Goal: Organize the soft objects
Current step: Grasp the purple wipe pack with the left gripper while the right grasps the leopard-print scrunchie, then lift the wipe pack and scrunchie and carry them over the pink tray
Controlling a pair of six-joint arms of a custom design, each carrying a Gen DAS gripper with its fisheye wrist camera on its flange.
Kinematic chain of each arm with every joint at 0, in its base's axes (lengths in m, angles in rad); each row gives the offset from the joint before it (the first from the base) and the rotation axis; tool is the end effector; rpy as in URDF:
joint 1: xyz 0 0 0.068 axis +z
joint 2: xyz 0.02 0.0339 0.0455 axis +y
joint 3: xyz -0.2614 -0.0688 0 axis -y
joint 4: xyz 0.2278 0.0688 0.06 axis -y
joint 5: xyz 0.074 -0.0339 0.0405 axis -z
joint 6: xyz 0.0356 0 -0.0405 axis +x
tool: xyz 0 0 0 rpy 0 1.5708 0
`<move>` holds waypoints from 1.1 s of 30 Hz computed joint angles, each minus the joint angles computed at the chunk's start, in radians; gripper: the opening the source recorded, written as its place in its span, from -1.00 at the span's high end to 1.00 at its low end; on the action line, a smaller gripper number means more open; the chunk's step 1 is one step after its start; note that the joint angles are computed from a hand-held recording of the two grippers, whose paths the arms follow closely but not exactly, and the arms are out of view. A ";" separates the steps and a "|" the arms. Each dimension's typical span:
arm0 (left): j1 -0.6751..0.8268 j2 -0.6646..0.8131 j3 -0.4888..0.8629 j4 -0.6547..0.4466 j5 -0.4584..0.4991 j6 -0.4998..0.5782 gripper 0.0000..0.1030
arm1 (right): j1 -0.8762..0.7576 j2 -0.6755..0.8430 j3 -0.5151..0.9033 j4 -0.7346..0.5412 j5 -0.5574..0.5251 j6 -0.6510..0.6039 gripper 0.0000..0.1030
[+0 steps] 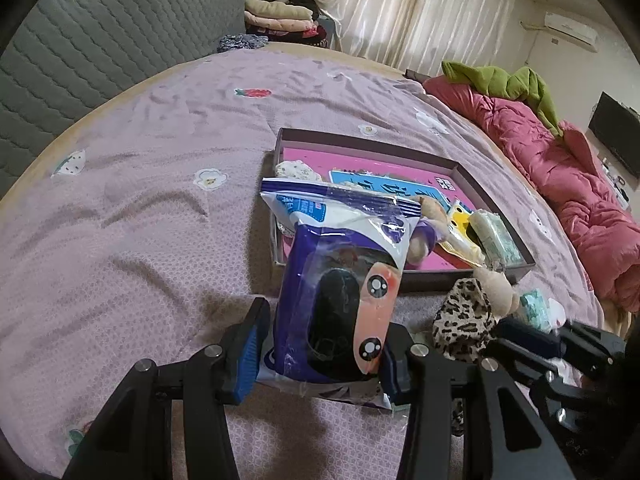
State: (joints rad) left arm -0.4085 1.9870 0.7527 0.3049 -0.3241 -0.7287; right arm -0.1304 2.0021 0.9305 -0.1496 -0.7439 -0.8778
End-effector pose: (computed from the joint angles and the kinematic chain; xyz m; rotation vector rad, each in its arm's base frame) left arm 0.3000 -0.1175 0.0710 -0.5182 2.3802 -0.1000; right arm 0.3257 -0.0184 0.0855 -1.0376 2.1899 0.6196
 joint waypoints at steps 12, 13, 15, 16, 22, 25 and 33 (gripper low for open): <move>0.001 -0.009 -0.007 0.013 0.012 0.003 0.06 | 0.050 0.041 0.026 0.006 0.035 0.062 -0.19; 0.000 -0.010 -0.006 0.013 0.011 0.005 0.06 | 0.058 0.048 0.030 0.012 0.044 0.070 -0.19; -0.002 -0.012 -0.005 0.015 0.010 0.008 0.06 | 0.077 0.052 0.019 0.052 0.069 0.092 -0.18; -0.002 -0.012 -0.004 0.015 0.012 0.009 0.06 | 0.080 0.057 0.023 0.051 0.071 0.093 -0.18; -0.005 -0.012 0.004 0.016 0.013 0.009 0.06 | 0.079 0.063 0.043 0.039 0.072 0.089 0.45; -0.004 -0.017 -0.002 0.025 0.011 0.004 0.06 | 0.062 0.053 0.050 0.019 0.043 0.077 0.54; -0.011 -0.057 -0.035 0.069 -0.020 0.005 0.06 | 0.013 -0.005 0.068 -0.015 -0.060 0.108 0.56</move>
State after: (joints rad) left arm -0.4199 1.9299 0.7177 0.3744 -0.3442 -0.7239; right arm -0.1178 1.9970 0.9981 -0.1641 -0.8038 -0.7694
